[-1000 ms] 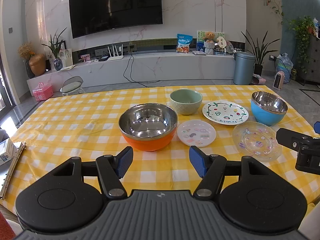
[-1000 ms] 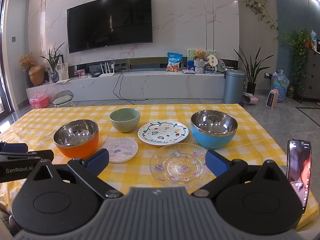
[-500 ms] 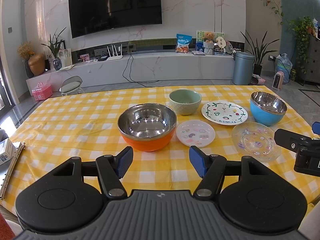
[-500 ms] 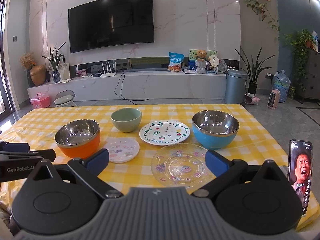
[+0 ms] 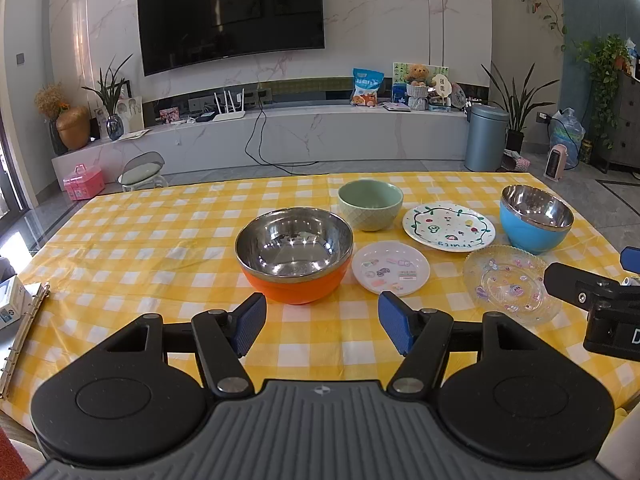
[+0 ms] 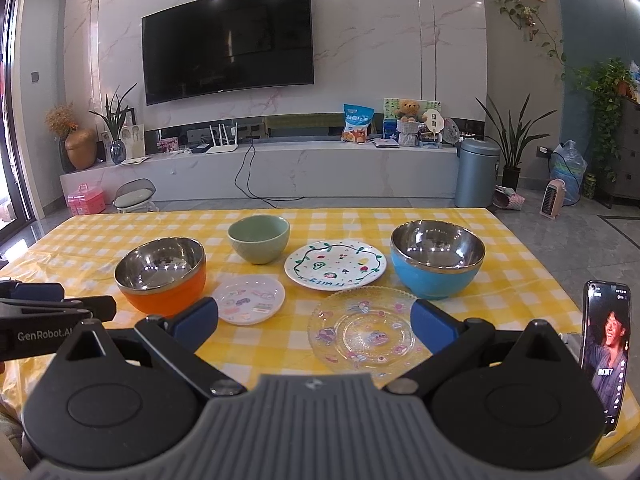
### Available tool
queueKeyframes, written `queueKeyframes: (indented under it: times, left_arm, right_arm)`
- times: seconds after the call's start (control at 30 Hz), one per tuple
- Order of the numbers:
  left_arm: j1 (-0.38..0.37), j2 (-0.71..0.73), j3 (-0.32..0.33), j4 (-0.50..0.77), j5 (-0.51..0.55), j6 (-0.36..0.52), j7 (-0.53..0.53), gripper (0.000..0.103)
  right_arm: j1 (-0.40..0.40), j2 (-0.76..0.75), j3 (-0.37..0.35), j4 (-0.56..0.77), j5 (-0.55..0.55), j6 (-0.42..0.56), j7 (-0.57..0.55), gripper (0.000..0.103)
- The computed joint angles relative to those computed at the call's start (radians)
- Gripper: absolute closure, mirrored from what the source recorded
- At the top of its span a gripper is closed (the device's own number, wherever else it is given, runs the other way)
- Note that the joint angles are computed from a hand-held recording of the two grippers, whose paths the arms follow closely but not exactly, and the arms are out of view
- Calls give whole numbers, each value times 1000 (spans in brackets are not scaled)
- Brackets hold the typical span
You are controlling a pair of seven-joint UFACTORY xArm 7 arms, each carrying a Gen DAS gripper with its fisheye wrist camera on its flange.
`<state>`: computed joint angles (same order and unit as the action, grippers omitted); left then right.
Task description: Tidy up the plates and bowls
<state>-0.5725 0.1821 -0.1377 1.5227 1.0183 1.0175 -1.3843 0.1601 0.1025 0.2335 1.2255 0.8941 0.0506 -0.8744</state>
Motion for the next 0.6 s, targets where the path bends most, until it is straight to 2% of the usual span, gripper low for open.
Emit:
queueKeyframes:
  times: [0.47, 0.53, 0.6]
  left_arm:
    - [3, -5, 0, -5, -6, -13, -5, 27]
    - [14, -17, 1, -22, -13, -57, -21, 27]
    - [22, -21, -2, -17, -33, -77, -28, 27]
  right_arm:
    - [0, 3, 2, 4, 14, 4, -20, 3]
    - [6, 5, -5, 4, -13, 5, 1, 3]
    - [21, 8, -26, 6, -98, 10, 78, 3]
